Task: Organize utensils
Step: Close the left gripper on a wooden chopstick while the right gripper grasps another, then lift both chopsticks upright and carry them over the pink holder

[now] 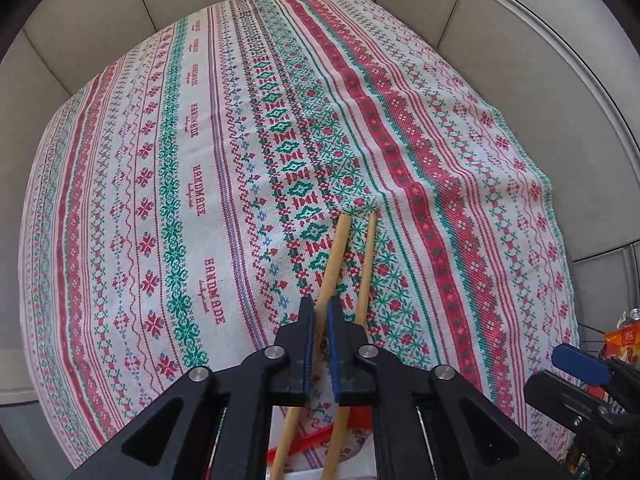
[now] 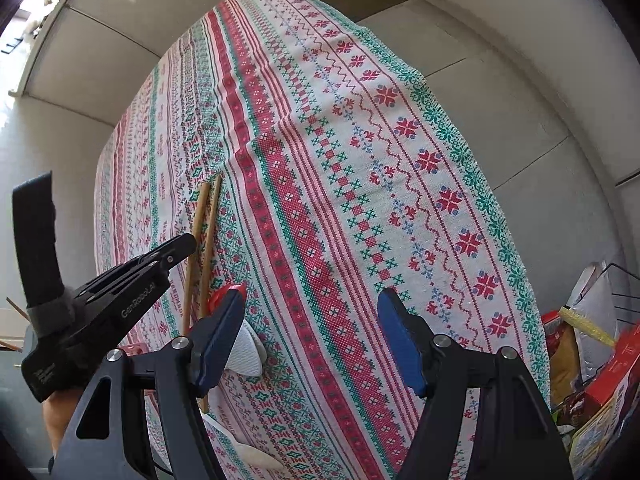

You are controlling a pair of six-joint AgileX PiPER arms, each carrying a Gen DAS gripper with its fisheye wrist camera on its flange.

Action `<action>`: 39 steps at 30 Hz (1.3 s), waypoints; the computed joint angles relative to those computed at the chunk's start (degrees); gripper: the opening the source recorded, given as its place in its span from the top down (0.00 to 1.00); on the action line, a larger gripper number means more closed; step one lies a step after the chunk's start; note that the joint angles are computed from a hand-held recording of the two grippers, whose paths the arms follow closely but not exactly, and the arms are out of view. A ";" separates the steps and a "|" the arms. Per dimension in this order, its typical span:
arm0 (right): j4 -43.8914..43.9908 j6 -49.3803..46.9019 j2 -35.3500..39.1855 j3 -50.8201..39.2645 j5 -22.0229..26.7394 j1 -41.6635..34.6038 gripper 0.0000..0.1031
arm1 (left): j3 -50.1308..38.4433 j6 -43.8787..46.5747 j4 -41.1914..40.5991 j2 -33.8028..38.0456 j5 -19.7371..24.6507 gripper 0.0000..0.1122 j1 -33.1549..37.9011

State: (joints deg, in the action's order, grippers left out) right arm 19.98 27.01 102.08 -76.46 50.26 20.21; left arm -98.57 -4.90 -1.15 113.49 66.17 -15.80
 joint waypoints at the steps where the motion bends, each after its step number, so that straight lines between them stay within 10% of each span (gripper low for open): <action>1: 0.12 -0.36 0.32 -0.24 0.15 -0.11 0.31 | -1.29 -0.19 -0.25 1.13 0.26 0.89 0.07; 13: 0.40 -2.15 2.39 -2.23 0.82 -1.14 0.31 | -7.67 -0.63 1.28 4.92 0.03 0.94 -0.23; 25: 5.76 -5.94 8.02 -12.16 2.49 -0.06 0.55 | 12.91 2.80 -2.62 -19.71 -4.97 0.94 2.32; 39: -1.20 2.54 31.38 -46.93 15.58 10.05 0.74 | 24.08 13.59 -11.43 -44.16 0.89 0.94 13.02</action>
